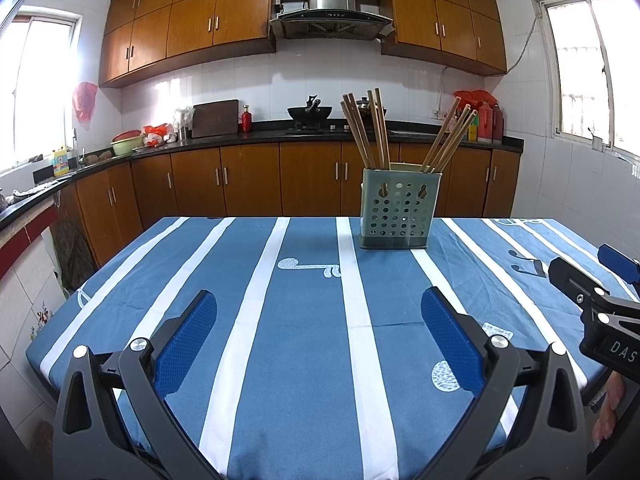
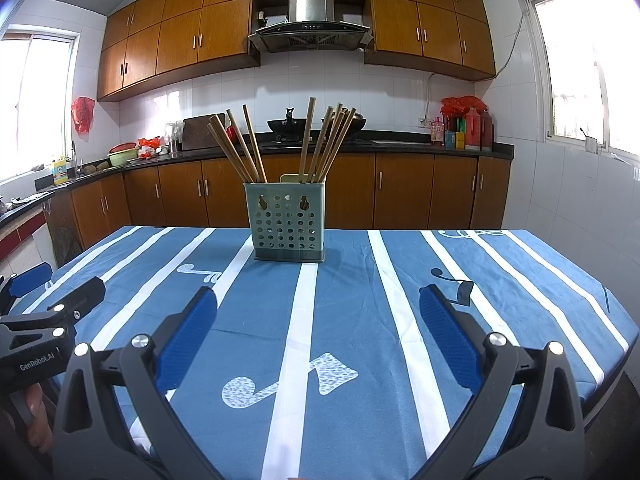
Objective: Organize utensils
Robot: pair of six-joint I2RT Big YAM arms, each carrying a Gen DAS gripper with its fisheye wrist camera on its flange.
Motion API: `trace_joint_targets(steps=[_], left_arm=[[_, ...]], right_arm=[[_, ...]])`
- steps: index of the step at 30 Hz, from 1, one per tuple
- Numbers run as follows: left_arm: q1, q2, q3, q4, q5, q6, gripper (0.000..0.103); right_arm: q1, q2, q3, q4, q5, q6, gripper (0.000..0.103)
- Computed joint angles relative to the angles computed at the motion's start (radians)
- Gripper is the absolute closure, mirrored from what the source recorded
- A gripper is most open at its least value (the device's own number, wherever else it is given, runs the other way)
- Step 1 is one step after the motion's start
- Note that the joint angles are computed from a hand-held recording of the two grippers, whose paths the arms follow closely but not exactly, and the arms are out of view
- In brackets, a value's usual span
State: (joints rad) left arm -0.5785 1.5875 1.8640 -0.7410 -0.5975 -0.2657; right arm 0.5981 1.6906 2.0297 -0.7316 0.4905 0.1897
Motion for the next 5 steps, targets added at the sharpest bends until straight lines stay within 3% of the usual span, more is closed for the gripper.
trace_joint_targets(steps=[5], left_arm=[[0.009,-0.006,-0.007,0.000,0.012,-0.007,0.002]], right_arm=[[0.002,0.000,-0.002,0.001,0.001,0.004,0.004]])
